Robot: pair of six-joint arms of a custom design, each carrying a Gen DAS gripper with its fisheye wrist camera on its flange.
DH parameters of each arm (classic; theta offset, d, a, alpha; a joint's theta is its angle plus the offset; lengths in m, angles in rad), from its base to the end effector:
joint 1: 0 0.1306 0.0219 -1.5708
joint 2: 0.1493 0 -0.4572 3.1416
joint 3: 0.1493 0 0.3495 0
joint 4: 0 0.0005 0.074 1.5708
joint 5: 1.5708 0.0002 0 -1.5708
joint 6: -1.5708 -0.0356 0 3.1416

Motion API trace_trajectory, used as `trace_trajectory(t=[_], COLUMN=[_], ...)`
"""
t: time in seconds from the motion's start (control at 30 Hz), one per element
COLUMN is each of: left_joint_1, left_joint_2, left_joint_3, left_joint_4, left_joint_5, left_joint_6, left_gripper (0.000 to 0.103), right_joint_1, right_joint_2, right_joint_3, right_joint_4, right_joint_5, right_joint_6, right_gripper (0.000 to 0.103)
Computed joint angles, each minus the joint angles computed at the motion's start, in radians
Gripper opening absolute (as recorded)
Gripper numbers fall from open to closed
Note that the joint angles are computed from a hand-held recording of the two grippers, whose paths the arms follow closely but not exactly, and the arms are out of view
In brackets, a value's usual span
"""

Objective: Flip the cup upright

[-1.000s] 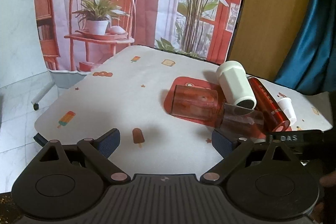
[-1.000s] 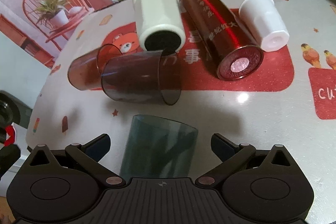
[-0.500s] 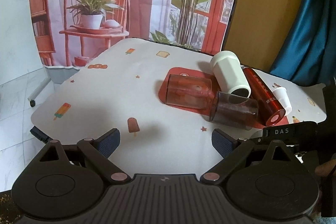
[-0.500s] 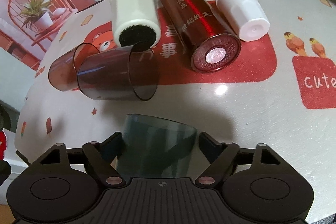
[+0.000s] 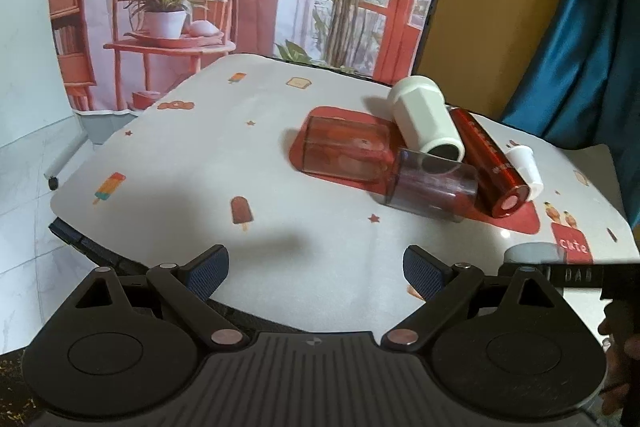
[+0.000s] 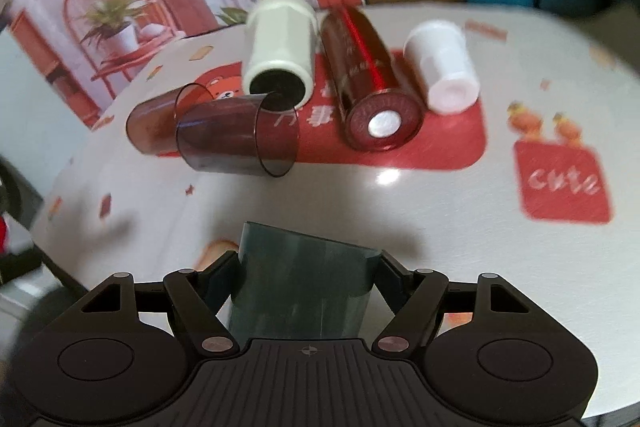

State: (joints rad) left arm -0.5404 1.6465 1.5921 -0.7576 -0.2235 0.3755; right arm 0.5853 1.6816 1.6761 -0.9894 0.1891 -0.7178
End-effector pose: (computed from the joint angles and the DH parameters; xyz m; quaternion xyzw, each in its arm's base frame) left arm 0.4733 -0.2754 0.4782 0.0349 0.9234 -0.0698 0.3759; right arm 0.4609 0.2968 0.4790 0.0900 0.9507 0.0995 0.2797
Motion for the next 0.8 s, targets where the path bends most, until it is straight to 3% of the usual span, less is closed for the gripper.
trace_trajectory(t=[0.1, 0.27, 0.63, 0.8], left_joint_1=[-0.012, -0.03, -0.04, -0.039], left_joint_2=[-0.003, -0.017, -0.03, -0.024], left_joint_3=[-0.003, -0.015, -0.022, -0.018], left_joint_4=[0.005, 0.017, 0.023, 0.016], left_joint_5=[0.015, 0.003, -0.029, -0.027], left_joint_6=[-0.018, -0.041, -0.037, -0.03], left_gripper=[0.095, 0.095, 0.095, 0.095], right_joint_1=[0.019, 0.018, 0.005, 0.031], right_joint_2=[-0.023, -0.038, -0.026, -0.042], right_joint_3=[-0.025, -0.034, -0.044, -0.077], right_joint_4=[-0.002, -0.011, 0.067, 0.101], right_joint_5=[0.058, 0.105, 0.261, 0.356], right_joint_6=[0.053, 0.056, 0.073, 0.124], right_gripper=[0.069, 0.069, 0.067, 0.066])
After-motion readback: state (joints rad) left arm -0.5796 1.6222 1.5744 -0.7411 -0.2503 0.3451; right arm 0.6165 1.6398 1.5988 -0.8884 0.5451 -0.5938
